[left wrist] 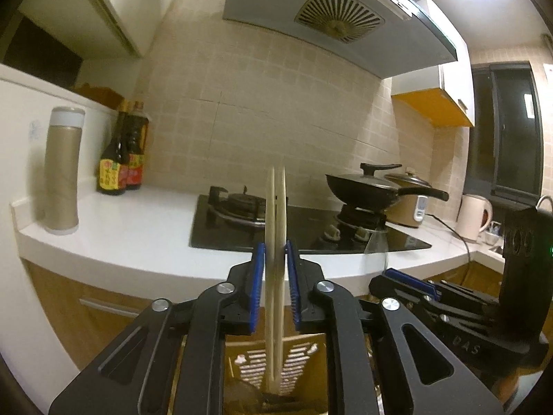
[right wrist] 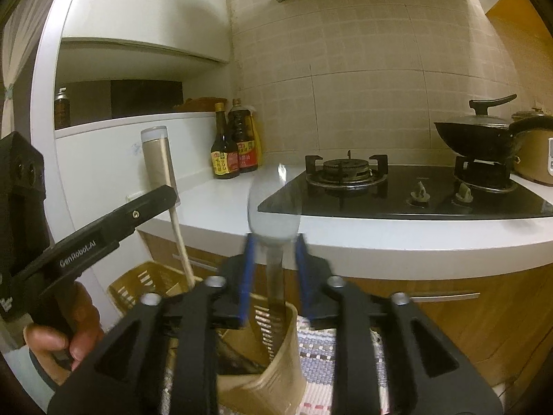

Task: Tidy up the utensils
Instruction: 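Carry chopsticks and spoon over the beige basket and open both tools, then move both tools back down to the remaining chopsticks on the cloth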

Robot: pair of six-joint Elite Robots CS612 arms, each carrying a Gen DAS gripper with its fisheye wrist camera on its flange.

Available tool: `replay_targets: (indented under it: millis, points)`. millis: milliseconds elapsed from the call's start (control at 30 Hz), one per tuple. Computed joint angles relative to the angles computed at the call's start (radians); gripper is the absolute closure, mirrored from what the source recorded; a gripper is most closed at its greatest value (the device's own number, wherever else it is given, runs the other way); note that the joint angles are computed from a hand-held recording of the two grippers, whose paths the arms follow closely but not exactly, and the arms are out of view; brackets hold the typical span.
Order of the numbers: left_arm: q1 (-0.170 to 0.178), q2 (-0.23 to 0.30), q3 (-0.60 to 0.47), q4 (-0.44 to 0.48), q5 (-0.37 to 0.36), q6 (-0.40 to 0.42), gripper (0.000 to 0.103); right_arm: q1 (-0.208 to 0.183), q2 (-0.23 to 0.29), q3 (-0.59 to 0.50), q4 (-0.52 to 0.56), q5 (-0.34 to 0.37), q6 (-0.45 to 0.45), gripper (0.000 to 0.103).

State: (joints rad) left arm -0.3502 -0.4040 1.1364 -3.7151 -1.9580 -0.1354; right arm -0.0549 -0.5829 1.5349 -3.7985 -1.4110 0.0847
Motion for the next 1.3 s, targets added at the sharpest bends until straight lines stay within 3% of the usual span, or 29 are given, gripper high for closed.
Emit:
replay_targets:
  millis: [33,233,367,600,767,967,1133,1300]
  points:
    - [0.001,-0.002,0.004,-0.001,-0.003,-0.003,0.078,0.0,-0.002,0.005,-0.008,-0.002,0.0,0.052]
    - [0.005,-0.034,0.058,-0.004,-0.021,0.019,0.074,0.004,-0.036,0.062,-0.027,-0.007,-0.019,0.052]
    - [0.009,-0.064,0.113,-0.04,-0.033,0.025,0.065,0.009,-0.071,0.117,-0.063,-0.024,-0.04,0.052]
    - [0.011,-0.142,0.248,-0.095,-0.025,0.054,0.062,0.024,-0.132,0.214,-0.066,-0.046,-0.082,0.052]
    - [0.022,-0.196,0.358,-0.091,-0.016,0.085,0.059,0.037,-0.172,0.286,0.028,-0.044,-0.076,0.052]
    - [0.052,-0.242,0.484,-0.003,-0.007,0.101,0.059,0.057,-0.207,0.336,0.172,-0.048,-0.073,0.052]
    - [0.06,-0.26,0.537,0.139,0.072,0.145,0.059,0.078,-0.218,0.33,0.37,-0.038,-0.029,0.052]
    - [0.073,-0.27,0.553,0.325,0.085,0.19,0.059,0.087,-0.219,0.293,0.618,0.03,0.027,0.056]
